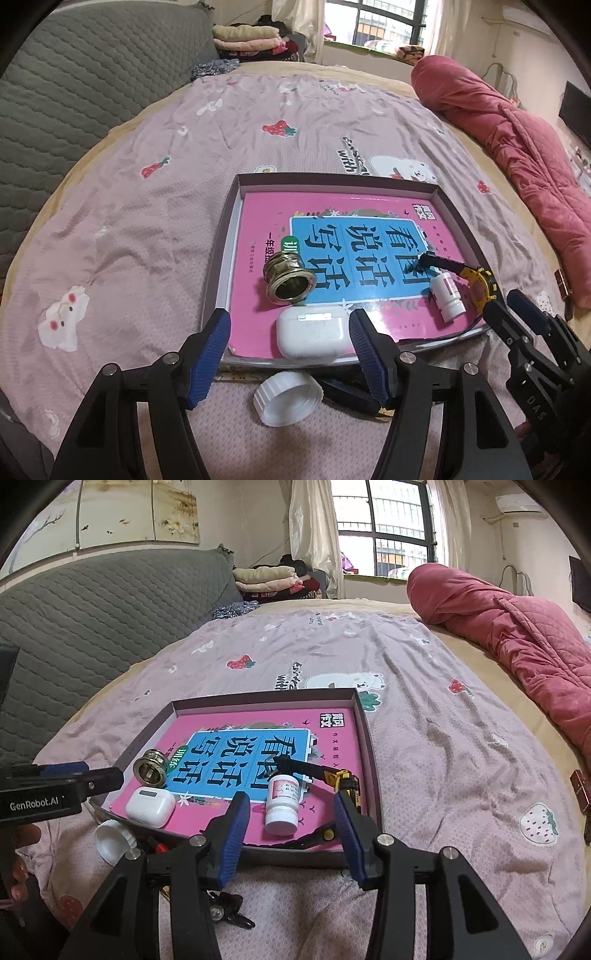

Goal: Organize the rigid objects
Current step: 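Withdraw both open grippers from the box toward the items beside it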

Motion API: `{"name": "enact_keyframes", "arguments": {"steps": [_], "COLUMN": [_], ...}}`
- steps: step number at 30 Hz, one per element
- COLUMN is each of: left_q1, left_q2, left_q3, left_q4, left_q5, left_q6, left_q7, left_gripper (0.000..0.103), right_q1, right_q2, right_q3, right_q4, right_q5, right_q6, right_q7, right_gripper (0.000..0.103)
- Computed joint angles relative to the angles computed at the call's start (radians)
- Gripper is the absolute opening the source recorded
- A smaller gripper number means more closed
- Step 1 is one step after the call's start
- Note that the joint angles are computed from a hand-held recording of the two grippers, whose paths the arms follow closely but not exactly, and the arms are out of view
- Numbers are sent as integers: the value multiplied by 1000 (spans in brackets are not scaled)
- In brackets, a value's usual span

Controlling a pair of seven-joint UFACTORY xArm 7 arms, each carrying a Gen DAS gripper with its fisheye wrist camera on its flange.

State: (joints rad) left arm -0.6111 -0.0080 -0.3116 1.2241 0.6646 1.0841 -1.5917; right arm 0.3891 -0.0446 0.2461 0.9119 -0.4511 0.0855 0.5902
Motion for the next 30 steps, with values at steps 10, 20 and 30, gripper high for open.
{"name": "enact_keyframes", "arguments": {"steps": [10, 20, 30], "left_q1": [-5, -21, -9], "left_q2": [-26, -29, -81], "left_q3": [-20, -34, -47], "left_q4": [-37, -35, -64], "left_q5": [-12, -12, -17], "left_q6": [-7, 13, 28], "left_q7": [-18, -24, -36], "left_gripper": [70, 70, 70], "right_q1": [-14, -37, -46], "right_q2": [-29, -63, -91], "right_q3": [16, 42, 56], "right_q4": [-19, -40, -59], "right_q5": [-11, -11, 19], "right_q6": [0, -14, -14], "right_q7": [22, 24, 6], "right_gripper": [47, 47, 48]}}
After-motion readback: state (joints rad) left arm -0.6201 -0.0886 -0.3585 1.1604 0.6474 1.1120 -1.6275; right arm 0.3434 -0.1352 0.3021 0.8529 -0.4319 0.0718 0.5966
